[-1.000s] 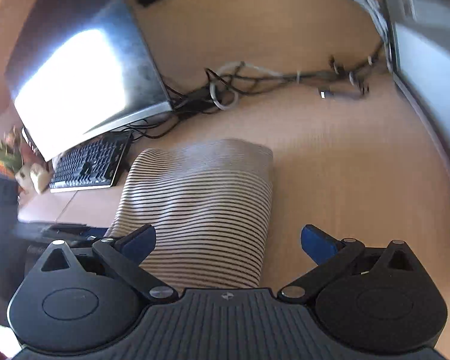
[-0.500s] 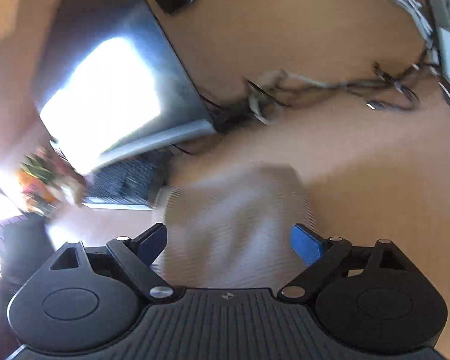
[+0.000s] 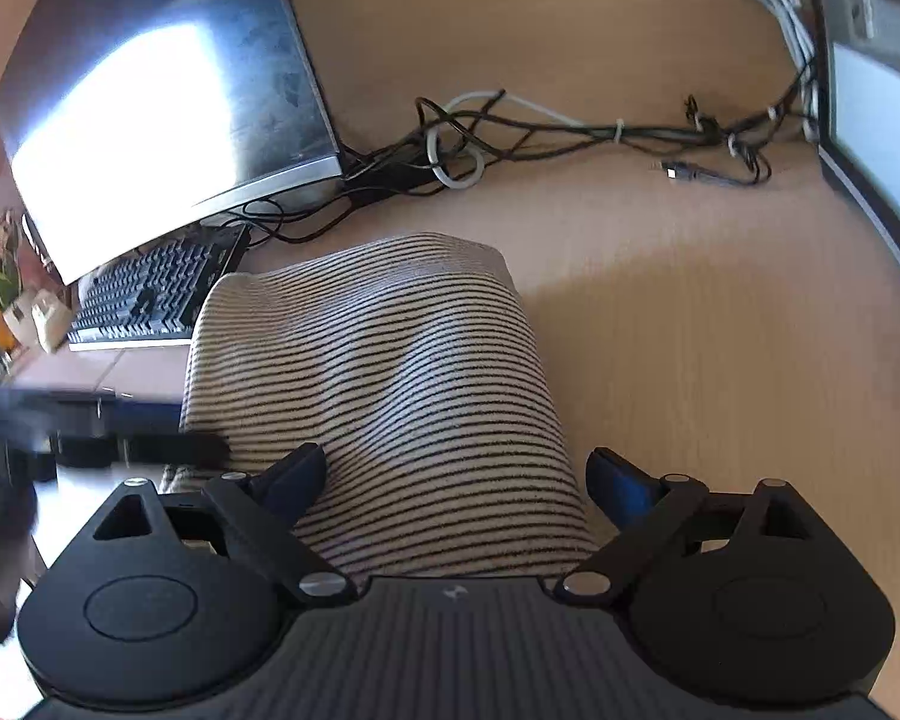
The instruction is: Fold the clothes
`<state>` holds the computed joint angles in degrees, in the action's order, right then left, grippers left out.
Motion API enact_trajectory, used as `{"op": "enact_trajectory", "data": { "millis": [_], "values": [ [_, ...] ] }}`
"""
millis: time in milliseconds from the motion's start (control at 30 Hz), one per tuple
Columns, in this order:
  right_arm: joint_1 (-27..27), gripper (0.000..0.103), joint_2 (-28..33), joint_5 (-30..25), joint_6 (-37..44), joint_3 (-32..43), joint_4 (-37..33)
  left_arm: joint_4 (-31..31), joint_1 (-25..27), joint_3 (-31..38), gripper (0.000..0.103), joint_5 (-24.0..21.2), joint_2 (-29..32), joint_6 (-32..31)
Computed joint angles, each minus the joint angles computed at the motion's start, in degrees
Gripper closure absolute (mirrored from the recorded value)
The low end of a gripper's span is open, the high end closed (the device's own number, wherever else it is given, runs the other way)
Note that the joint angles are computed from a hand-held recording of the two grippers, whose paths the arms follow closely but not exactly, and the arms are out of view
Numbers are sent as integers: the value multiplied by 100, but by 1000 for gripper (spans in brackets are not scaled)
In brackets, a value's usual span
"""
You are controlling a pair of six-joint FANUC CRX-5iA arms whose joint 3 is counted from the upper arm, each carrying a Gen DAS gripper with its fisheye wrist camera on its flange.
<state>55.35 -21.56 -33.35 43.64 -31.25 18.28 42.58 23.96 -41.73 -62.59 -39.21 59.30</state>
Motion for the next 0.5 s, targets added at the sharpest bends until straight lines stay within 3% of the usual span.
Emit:
{"op": "enact_trajectory", "data": {
  "millis": [33, 100, 200, 300, 367, 500],
  "values": [
    [30, 9, -11, 11, -75, -45, 117, 15, -61, 43, 31, 87, 145, 33],
    [59, 8, -22, 13, -216, -100, 258, 26, -244, 169, 44, 276, 442, 21],
    [103, 8, -56, -37, -492, -164, 464, 413, -489, 258, 45, 574, 676, -508],
    [221, 7, -108, -72, -849, -344, 981, -203, -808, 477, 47, 1160, 867, -659],
    [298, 6, -128, -109, -1067, -440, 1242, -592, -845, 610, 47, 1196, 1113, -468],
    [447, 3, -156, -226, -1472, -641, 1935, -130, -580, 341, 45, 1055, 1063, -391]
  ]
}}
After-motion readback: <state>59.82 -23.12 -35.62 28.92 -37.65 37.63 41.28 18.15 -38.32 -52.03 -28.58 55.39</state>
